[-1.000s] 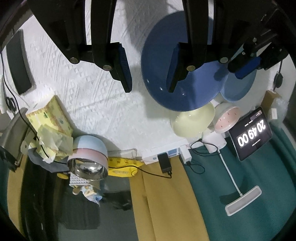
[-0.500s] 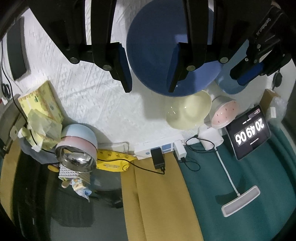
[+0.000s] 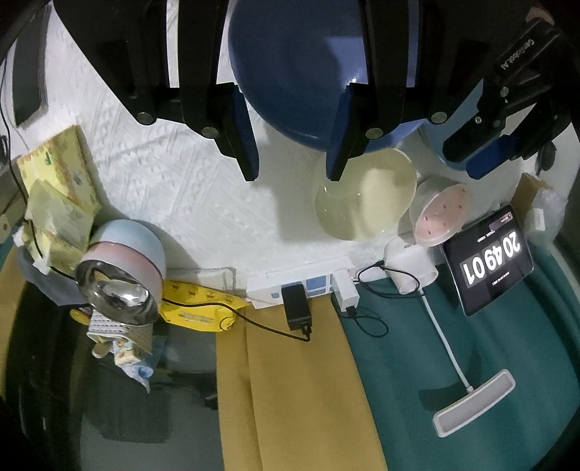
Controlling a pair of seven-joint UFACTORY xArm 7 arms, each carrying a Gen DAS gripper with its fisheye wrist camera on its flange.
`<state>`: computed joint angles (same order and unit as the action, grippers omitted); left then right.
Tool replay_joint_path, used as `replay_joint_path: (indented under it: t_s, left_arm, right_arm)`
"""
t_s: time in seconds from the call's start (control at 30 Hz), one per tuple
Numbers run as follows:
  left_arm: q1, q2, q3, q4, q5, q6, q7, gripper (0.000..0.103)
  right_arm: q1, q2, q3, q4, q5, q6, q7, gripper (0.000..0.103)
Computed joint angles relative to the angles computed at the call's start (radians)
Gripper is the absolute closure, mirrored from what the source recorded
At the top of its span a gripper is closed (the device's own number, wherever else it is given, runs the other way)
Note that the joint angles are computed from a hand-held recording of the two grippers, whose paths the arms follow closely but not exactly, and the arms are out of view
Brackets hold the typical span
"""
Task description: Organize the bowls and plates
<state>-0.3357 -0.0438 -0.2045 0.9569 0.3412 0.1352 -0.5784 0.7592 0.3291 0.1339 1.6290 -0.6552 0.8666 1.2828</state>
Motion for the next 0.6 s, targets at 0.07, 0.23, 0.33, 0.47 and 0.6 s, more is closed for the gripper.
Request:
replay_joint_path:
  t_s: [0.07,0.23,0.33,0.47,0.6]
  left_arm:
    - [0.003,0.018,0.002,0.018,0.014,0.003,-0.011,0.057]
    - [-0.007,0.067,0.022,0.064,0.022,0.019,-0.015,0.057]
    - [-0.017,0.101,0.036,0.097,-0.001,0.038,0.001,0.057]
    - [-0.029,0.145,0.049,0.141,-0.062,0.074,0.038,0.057]
    - [-0.036,0.184,0.056,0.180,-0.110,0.106,0.069,0.057]
  right_arm:
    - [-0.006,0.014,-0.001,0.014,0.006,-0.011,-0.013,0.062]
    - [-0.009,0.063,-0.012,0.069,0.039,-0.022,-0.057,0.062]
    - [-0.009,0.095,-0.022,0.107,0.065,-0.023,-0.083,0.062]
    - [-0.009,0.150,-0.033,0.175,0.116,-0.013,-0.129,0.062]
    - [-0.005,0.201,-0.046,0.237,0.167,0.004,-0.163,0.063]
